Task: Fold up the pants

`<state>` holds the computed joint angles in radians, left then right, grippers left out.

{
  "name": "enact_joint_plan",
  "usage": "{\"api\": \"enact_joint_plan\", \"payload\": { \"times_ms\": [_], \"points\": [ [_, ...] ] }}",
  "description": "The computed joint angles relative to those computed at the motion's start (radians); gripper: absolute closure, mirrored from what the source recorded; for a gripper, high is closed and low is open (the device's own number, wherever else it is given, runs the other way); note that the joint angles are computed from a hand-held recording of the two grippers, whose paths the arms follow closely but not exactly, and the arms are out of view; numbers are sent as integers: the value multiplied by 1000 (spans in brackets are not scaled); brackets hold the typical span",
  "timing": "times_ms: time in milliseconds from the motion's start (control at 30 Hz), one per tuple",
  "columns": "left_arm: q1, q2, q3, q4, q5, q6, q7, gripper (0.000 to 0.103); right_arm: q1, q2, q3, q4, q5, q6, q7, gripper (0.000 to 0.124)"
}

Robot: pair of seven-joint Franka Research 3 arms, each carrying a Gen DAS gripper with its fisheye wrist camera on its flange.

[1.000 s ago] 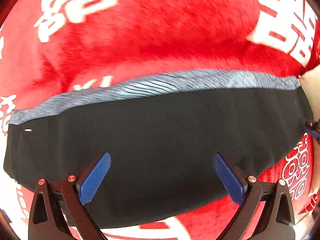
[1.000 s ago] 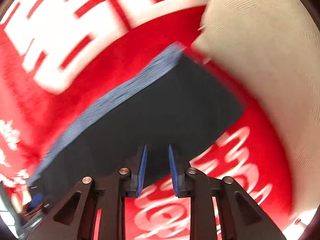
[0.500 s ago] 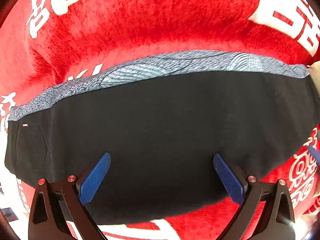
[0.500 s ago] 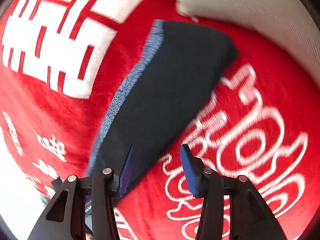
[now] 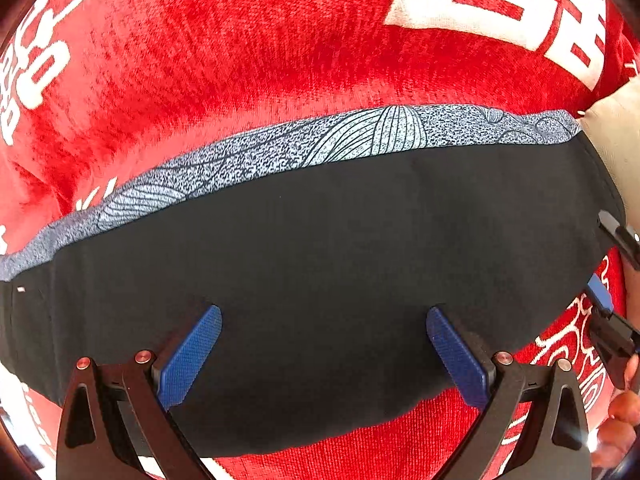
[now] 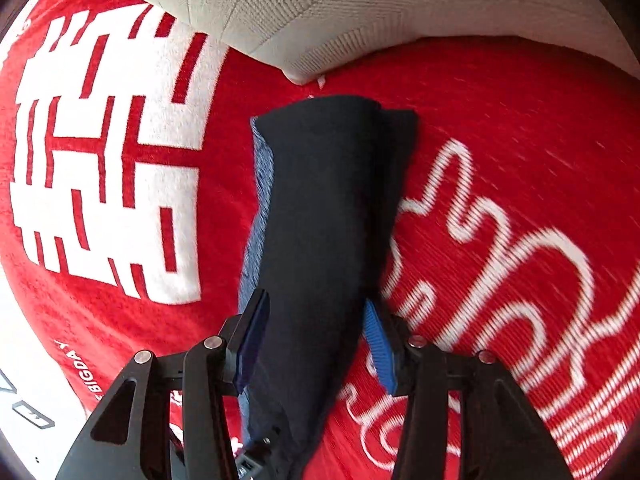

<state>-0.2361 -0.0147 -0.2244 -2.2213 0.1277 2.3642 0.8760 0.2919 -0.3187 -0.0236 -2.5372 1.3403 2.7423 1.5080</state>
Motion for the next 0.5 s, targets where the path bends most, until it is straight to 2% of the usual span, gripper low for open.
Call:
{"api": "enact_joint_plan", "payload": {
  "times_ms": [167,233,267,300,333,433,500],
  "points": [
    [3,6,2,17,0,-18,3,0,6,63,1,57,75,16,-120,72],
    [2,4,1,40,1,-9,0,0,-6,86,-2,82,47,-20,-112,72],
    [-1,-1,-2,48,4,2,-6,0,-18,91,-6,90,14,-54,-86,76],
    [-4,-5,-5,57,23,12,-20,5,-31,99,-8,101,-38,-86,-39,94],
    [-5,-6,-6,64,37,17,-25,15,-47,109,-5,116,-115,-120,23,105],
    [-9,24,-7,100,54,21,-26,34,-67,99,3,135,-249,-160,65,108],
    [-9,35,-7,80,0,49,-16,44,-68,90,16,150,-336,-161,73,109]
  ]
}}
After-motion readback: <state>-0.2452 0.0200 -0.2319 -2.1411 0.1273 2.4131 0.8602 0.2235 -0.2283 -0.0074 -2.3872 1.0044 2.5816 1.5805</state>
